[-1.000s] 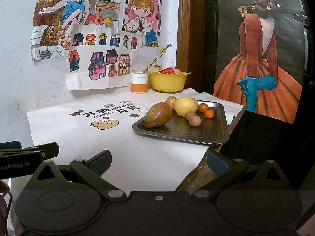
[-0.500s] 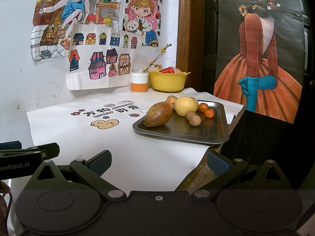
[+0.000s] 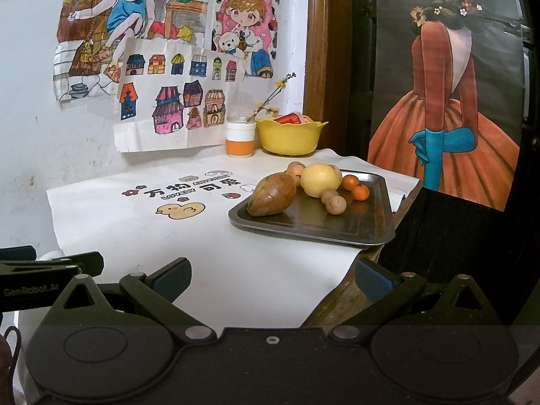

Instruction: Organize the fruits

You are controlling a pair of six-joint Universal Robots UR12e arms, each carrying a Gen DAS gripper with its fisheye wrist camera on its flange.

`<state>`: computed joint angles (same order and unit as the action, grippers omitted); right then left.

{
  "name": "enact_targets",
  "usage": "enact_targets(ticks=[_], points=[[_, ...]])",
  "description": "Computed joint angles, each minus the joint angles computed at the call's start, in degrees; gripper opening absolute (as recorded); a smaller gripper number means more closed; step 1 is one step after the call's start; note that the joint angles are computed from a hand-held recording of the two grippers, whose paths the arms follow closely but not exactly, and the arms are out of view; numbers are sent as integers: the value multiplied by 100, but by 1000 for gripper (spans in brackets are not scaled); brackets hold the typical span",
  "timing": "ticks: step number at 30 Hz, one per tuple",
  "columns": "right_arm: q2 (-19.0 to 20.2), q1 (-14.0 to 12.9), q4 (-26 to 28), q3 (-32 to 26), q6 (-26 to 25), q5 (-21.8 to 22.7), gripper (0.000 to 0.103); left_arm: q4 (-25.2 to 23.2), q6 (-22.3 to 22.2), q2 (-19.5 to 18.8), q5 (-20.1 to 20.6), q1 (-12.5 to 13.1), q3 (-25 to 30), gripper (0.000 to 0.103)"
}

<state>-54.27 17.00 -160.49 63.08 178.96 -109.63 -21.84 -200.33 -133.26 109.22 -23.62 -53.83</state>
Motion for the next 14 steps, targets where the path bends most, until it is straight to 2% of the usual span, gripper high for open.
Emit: enact_targets(ticks=[14], points=[[16, 9, 23, -27, 8, -17, 102, 39, 33, 7, -41, 18, -9, 103]])
